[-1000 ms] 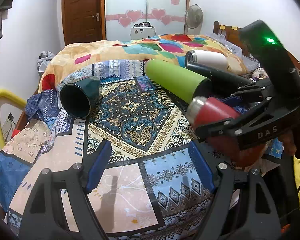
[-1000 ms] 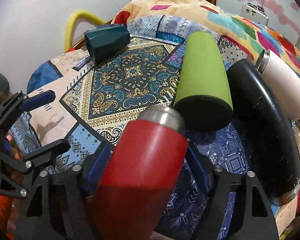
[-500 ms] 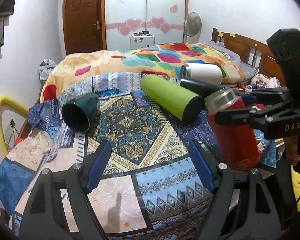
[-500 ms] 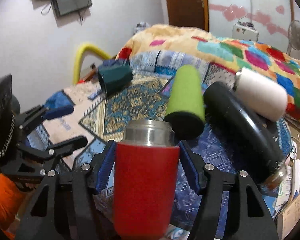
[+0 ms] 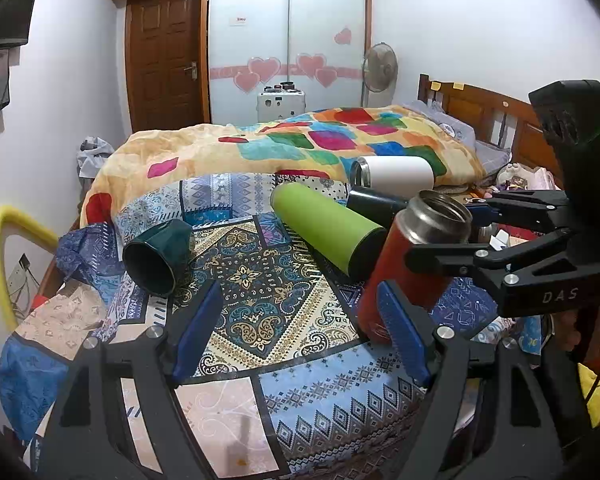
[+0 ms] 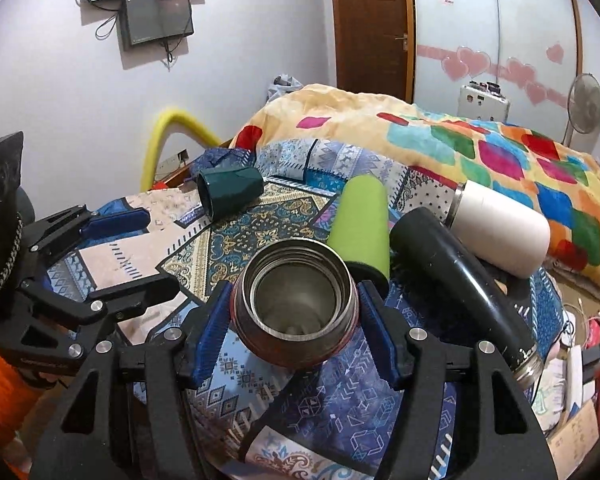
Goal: Flip cup upright
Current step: 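Set the red bottle upright on the blanket and open the right tool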
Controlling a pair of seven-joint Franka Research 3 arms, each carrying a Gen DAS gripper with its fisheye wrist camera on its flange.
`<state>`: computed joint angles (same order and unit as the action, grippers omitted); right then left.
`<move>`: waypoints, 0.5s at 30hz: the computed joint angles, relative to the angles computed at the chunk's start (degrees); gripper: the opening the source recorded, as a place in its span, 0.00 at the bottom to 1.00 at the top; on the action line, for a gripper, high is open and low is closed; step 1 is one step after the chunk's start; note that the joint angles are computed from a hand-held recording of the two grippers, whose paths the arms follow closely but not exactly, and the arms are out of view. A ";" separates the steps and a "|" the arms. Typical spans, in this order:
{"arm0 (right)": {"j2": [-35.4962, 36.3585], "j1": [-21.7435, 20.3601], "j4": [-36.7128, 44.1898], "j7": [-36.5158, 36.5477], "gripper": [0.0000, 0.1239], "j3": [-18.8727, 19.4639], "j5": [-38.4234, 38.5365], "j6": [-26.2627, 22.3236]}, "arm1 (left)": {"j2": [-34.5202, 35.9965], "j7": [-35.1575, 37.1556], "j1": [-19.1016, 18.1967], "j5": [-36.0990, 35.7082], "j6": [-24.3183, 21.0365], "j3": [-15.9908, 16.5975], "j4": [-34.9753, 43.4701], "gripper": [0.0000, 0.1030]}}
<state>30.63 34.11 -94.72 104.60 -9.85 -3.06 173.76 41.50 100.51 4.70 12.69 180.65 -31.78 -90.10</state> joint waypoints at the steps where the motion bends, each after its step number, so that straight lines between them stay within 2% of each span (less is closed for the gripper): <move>1: 0.39 -0.09 0.71 -0.26 0.48 0.04 -0.10 -0.73 | -0.05 -0.06 -0.04 0.01 0.09 0.09 -0.06 0.77; 5: 0.92 0.67 1.37 0.05 0.48 -0.87 -1.22 -1.25 | -0.15 -0.39 0.41 0.05 0.55 -0.03 -0.51 0.78; 8: 1.00 2.98 0.45 1.89 0.48 -3.41 -2.89 0.06 | -0.45 -0.78 1.29 0.06 1.01 -0.68 -1.34 0.78; 10: 0.92 2.50 0.21 1.60 0.49 -2.51 -2.63 -0.20 | -0.93 -1.42 1.51 0.18 1.57 -0.65 -2.05 0.78; 12: 1.26 4.61 -0.04 4.01 0.49 -5.07 -3.41 -0.32 | -1.34 -2.22 2.29 0.25 2.10 -1.28 -2.83 0.78; 15: 0.43 3.34 -1.71 4.54 0.52 -3.33 -2.43 0.88 | -3.03 -4.39 2.34 0.33 3.20 -0.62 -4.77 0.78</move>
<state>31.06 37.46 -96.43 109.14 -13.18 -5.48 174.64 38.47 96.12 7.03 13.02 183.85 -32.40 -94.88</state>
